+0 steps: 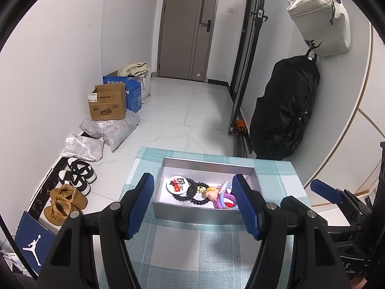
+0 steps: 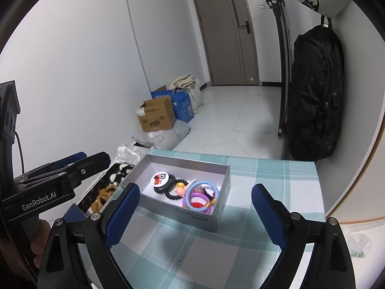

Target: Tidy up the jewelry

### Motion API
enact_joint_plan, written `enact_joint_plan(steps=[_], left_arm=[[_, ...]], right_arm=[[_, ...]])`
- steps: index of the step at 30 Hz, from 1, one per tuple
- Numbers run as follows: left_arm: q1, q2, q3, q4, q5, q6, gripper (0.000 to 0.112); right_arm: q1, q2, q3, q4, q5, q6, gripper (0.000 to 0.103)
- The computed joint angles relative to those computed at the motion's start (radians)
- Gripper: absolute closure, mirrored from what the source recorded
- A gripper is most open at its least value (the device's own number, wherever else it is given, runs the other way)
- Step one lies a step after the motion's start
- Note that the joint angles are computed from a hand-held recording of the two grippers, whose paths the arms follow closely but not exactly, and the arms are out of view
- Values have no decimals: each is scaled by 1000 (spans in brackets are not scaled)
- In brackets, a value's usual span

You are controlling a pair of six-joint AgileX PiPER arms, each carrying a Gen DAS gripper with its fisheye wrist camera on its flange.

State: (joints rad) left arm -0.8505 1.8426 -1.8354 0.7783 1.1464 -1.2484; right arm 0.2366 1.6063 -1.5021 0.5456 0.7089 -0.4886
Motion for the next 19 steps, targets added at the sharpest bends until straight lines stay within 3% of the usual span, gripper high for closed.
enact_joint_plan(steps=[19], left_arm=[[-2,-4,6,6,0,1,49]], right_arm=[[2,4,-4,-8,1,3,9]])
